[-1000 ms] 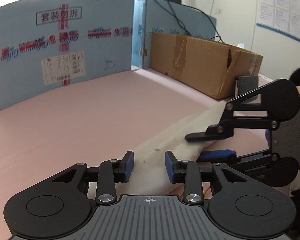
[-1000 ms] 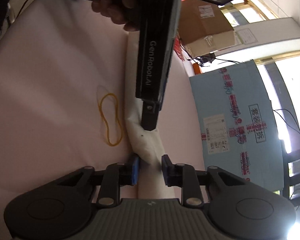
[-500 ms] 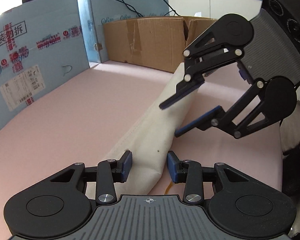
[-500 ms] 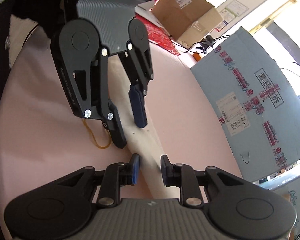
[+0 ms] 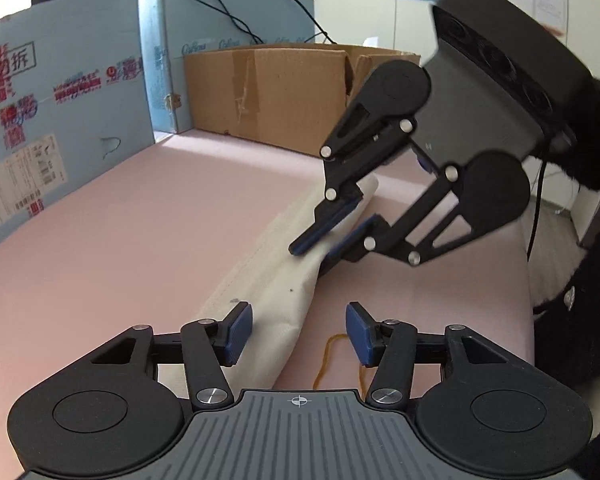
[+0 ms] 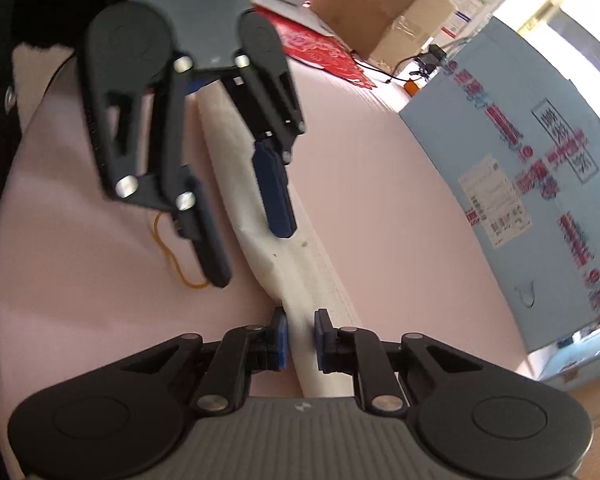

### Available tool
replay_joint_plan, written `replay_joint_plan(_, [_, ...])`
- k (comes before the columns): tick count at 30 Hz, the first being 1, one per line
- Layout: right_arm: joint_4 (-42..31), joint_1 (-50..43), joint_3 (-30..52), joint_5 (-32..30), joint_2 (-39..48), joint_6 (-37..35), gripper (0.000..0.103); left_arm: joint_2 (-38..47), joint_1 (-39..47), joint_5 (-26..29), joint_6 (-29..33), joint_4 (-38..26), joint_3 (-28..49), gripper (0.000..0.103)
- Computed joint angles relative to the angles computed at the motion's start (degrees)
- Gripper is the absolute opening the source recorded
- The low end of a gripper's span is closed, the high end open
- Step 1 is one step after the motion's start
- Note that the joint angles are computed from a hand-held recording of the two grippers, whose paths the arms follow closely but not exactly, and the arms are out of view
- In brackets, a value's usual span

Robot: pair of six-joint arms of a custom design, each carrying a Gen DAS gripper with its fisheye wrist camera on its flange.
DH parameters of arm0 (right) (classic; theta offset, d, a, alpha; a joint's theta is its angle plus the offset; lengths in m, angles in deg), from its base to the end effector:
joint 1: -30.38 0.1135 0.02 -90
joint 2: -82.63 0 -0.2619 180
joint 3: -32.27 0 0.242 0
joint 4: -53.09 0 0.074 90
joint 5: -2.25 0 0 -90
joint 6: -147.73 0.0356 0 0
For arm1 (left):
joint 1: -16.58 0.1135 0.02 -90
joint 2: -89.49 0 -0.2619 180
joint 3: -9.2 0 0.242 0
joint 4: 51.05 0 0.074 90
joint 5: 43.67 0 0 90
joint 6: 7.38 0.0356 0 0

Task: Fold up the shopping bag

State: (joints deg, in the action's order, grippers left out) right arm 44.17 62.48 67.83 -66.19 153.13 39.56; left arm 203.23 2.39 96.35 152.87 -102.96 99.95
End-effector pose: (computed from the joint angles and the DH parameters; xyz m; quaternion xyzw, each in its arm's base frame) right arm 0.1833 0.0995 0.1476 -0.3175 0.8493 -0.1241 0.4030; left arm 0.3554 -0.1180 0.1652 0.6448 0.6280 -0.3140 0.3021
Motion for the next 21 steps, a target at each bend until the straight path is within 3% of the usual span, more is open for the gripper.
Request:
replay_joint_plan(2, [-3.50,-4.73,-1.22,-7.39,-5.86,3.70,0.013,-0.02,0.34,-0.56,0.87,-0.73,0.35,0.050])
replay_joint_plan(3, [-4.74,-6.33,-1.58,-9.55,-7.69,4.76,0.013,0.91,0.84,-0.22,1.82,-3.39,2.04,0.044])
replay_joint_plan(4, [-6.57,-9.37,-2.03,-13.89,-9.81,6.53,0.014,2.77,1.50,0.43,2.62,-7.50,4.93,0.031])
replay_joint_plan(7, [-10.34,-22.00,-2.87,-29.99,-13.08,10.66,0.015,11.60,3.79,3.52,1.58,-21.88,17.18,0.020])
replay_joint_plan(10, [-9.57,-34.28,-2.75,-44.00,-11.18,15.15,0.020,21.16,6.37,7.62,-2.94,-33.35,29.11,0.017])
replay_joint_plan(12, [-10.12,-40.45,-3.74,-47.37,-12.98,18.61,0.023,25.72,7.84,9.71,-4.47,-39.18,34.47,0.015])
replay_joint_plan(19, [-18.83,-43.73,-5.05,-40.13,-23.86,25.75,0.031,24.27,8.82,10.55,-7.33,-35.52,30.66,0.015])
replay_joint_plan(21, [-19.08,-37.50,-4.67,-30.46,-24.85,28.64,0.032,23.72,8.84,10.50,-8.18,-34.27,29.69,0.015])
